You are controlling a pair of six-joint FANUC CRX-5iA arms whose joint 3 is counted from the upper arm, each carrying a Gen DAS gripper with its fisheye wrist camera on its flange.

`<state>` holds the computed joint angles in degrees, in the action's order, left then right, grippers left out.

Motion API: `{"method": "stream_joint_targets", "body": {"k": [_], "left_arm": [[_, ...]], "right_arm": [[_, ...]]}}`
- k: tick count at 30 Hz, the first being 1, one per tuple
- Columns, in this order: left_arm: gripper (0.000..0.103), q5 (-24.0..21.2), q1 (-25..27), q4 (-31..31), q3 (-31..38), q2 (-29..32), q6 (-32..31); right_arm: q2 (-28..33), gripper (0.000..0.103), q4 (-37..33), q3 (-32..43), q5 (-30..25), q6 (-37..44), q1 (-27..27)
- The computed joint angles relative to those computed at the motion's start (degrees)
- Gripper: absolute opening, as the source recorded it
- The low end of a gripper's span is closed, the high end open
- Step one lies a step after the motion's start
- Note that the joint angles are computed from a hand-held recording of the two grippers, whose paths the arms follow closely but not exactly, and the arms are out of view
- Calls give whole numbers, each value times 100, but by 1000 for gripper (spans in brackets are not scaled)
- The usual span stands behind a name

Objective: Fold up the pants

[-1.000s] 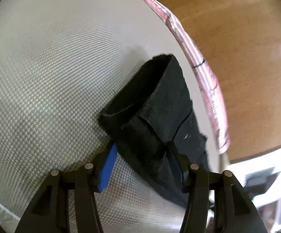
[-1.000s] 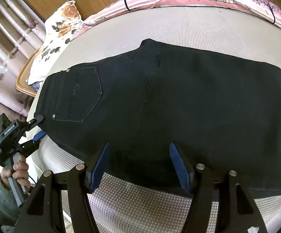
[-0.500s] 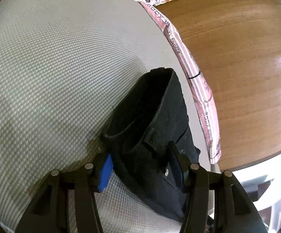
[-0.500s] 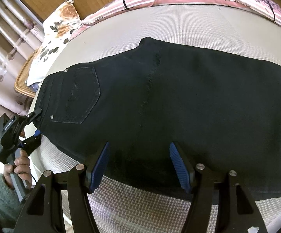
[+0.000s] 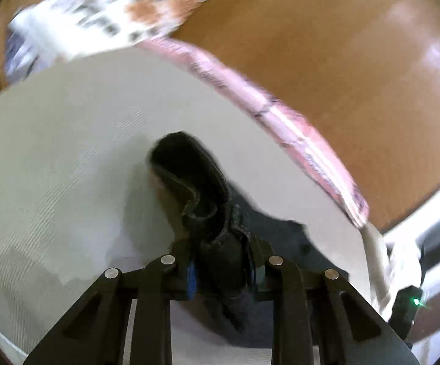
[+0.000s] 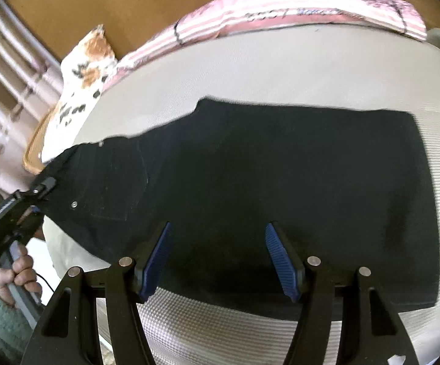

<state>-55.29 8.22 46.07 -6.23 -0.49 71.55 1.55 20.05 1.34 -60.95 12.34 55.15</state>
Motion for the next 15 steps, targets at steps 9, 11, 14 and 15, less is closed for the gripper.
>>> {"method": "stream_joint_targets", "body": {"k": [9, 11, 14, 15], "left_arm": [[24, -236, -1357, 444, 1202, 673, -662], [24, -327, -1684, 448, 1432, 870, -756], [24, -547, -2191, 278, 1827, 1217, -874], [24, -631, -2312, 195, 1930, 1313, -857]], "right_arm": [[-853, 61, 612, -749, -69, -939, -81], [-997, 61, 694, -846, -195, -1006, -93], [-1217, 61, 729, -991, -354, -1042, -134], [-1289, 61, 721, -1049, -370, -1070, -155]]}}
